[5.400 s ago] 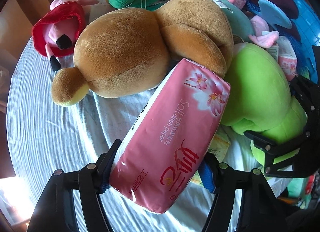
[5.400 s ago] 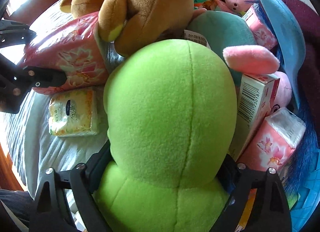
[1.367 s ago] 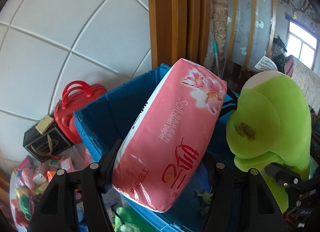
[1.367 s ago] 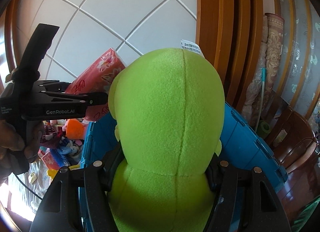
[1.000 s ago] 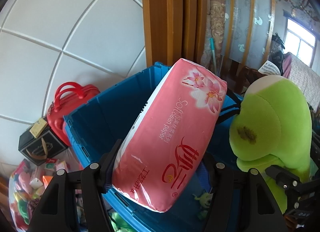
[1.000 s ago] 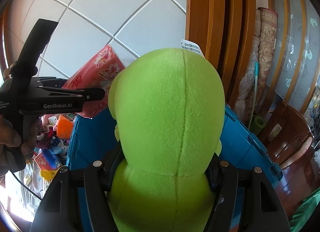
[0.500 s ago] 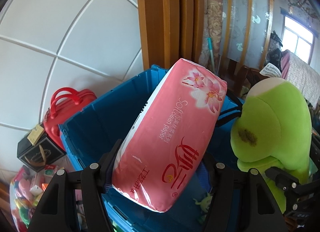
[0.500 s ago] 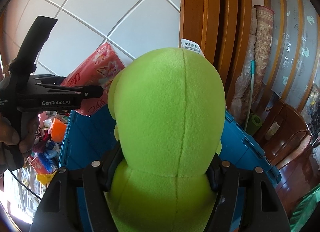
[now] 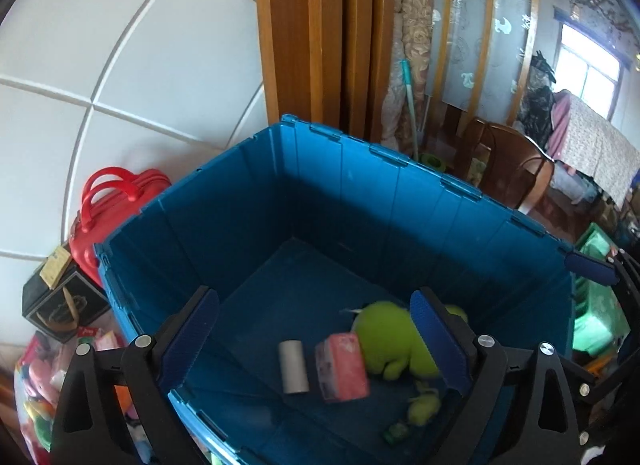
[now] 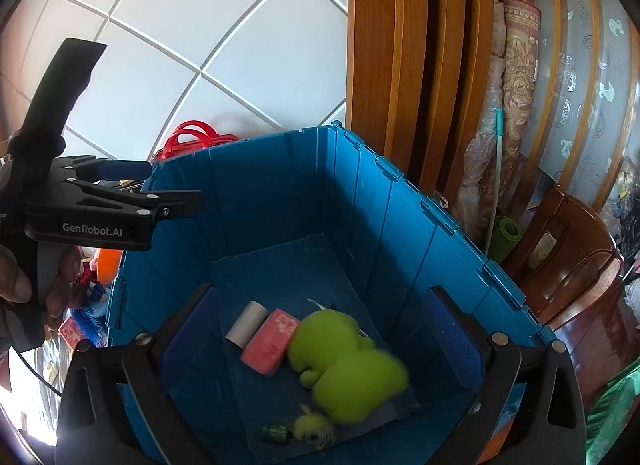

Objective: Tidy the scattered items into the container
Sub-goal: 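Open both tools over the blue bin, dropping the tissue pack and plush inside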

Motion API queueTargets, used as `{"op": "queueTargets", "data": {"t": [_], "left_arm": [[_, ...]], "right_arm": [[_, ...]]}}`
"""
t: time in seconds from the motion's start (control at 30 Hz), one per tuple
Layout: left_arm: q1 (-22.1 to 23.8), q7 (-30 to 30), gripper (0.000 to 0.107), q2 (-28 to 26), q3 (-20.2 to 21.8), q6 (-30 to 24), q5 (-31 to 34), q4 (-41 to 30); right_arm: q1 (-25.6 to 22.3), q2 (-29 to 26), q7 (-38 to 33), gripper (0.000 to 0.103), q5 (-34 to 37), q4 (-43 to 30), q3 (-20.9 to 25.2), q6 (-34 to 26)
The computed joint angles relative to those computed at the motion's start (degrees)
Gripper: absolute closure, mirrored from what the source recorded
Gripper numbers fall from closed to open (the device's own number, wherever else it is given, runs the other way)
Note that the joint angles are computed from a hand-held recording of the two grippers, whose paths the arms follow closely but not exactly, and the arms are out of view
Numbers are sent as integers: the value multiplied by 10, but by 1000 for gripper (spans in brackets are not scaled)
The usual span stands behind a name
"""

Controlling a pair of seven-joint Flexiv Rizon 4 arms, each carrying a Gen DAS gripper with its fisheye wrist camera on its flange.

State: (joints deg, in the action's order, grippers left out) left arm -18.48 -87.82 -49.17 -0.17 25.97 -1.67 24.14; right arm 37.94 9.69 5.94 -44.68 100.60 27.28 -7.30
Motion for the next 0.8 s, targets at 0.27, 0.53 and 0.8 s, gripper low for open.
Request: {"op": "queueTargets", "data": {"t": [0.27, 0.53, 0.8], "left_arm": [[1, -1, 8, 25, -3, 19, 1, 46], [3, -5, 8, 55, -7, 42, 0, 99], [3, -16, 8, 96, -7, 76, 5, 169]], "right_arm": [[5, -4, 4, 0, 1, -4, 3, -4], [17, -13, 10, 0, -5, -14, 7, -17], [35, -26, 20, 0, -10, -27, 9, -35]]}}
